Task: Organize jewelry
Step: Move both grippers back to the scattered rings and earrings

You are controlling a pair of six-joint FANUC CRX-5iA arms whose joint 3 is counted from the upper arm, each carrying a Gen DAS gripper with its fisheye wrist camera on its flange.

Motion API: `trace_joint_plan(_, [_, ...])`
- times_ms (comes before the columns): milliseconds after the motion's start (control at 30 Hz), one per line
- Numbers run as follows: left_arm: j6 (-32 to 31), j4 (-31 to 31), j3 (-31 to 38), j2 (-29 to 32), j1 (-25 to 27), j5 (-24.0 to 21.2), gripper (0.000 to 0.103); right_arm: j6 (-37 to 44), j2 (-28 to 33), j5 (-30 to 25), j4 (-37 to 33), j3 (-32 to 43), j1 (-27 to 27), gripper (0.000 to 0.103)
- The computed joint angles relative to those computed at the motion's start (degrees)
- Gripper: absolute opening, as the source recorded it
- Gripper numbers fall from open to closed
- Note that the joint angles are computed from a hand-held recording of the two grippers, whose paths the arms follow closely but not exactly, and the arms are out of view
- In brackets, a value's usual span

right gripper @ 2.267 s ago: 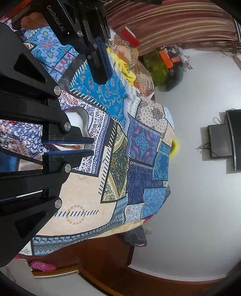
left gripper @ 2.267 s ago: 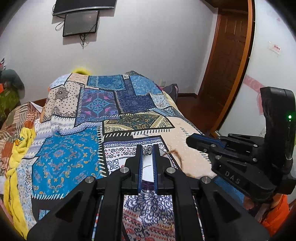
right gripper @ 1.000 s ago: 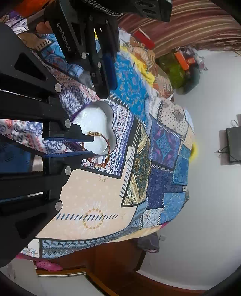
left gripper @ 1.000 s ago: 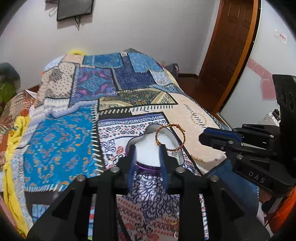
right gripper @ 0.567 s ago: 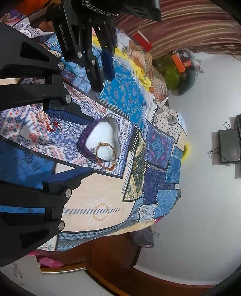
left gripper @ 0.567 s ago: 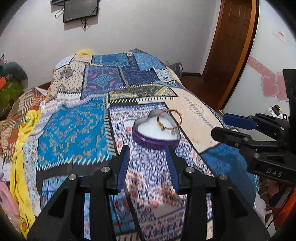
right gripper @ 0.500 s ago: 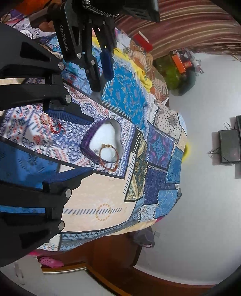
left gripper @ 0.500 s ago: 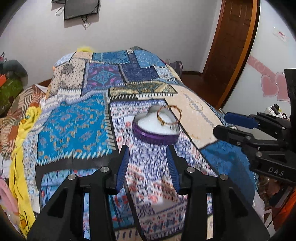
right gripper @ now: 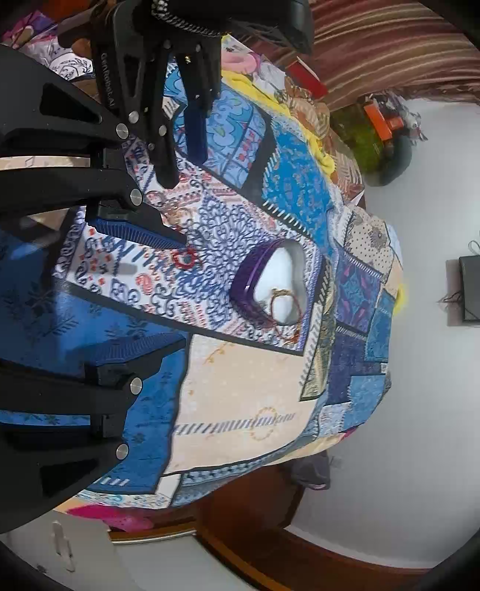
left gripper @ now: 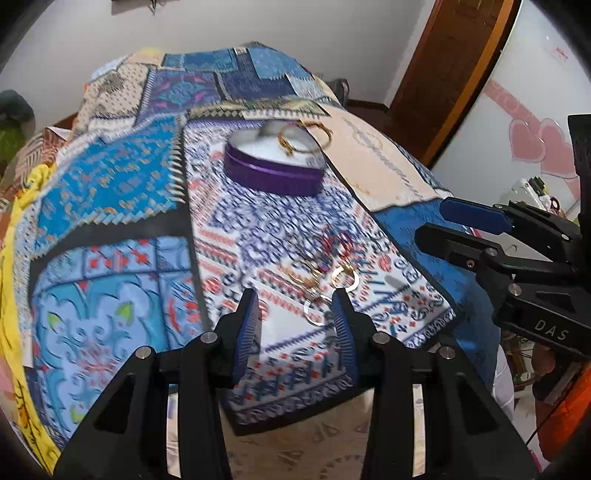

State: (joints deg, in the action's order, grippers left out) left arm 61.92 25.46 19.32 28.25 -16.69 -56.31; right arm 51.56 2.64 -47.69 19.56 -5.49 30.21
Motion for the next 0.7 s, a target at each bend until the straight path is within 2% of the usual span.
trace_joint_plan(267, [0.3,-0.1,0.2,1.2,-1.1,-0.9,0.04,-0.1,-1.0,-0.7,-1.7,-1.4,-0.2,0.044])
trace_joint_plan(500, [-1.2,2.7,-3.1,0.5,-1.0,2.3,0.04,0.1,-0.7,-0.5,-3.2,-1.8,-0.2,0.044])
trace_joint_plan(567, [-1.0,2.6,-3.3,0.4,-1.0,3.2,0.033,0.6,-0.3,-0.4,-3.5,-1.6,-0.3,0.044])
trace_joint_plan(633, [-0.6,1.7,-3.1,0.5,-1.1,4.0,0.02,0.5,0.1,-0.2,-3.1,-1.6,-0.1,0.044])
trace_joint_plan(700, [-1.6,2.9,-3.5,0.6,-0.8,4.4,0.02,0.7,0.5,0.1,-2.9,-1.3,-0.1,0.044])
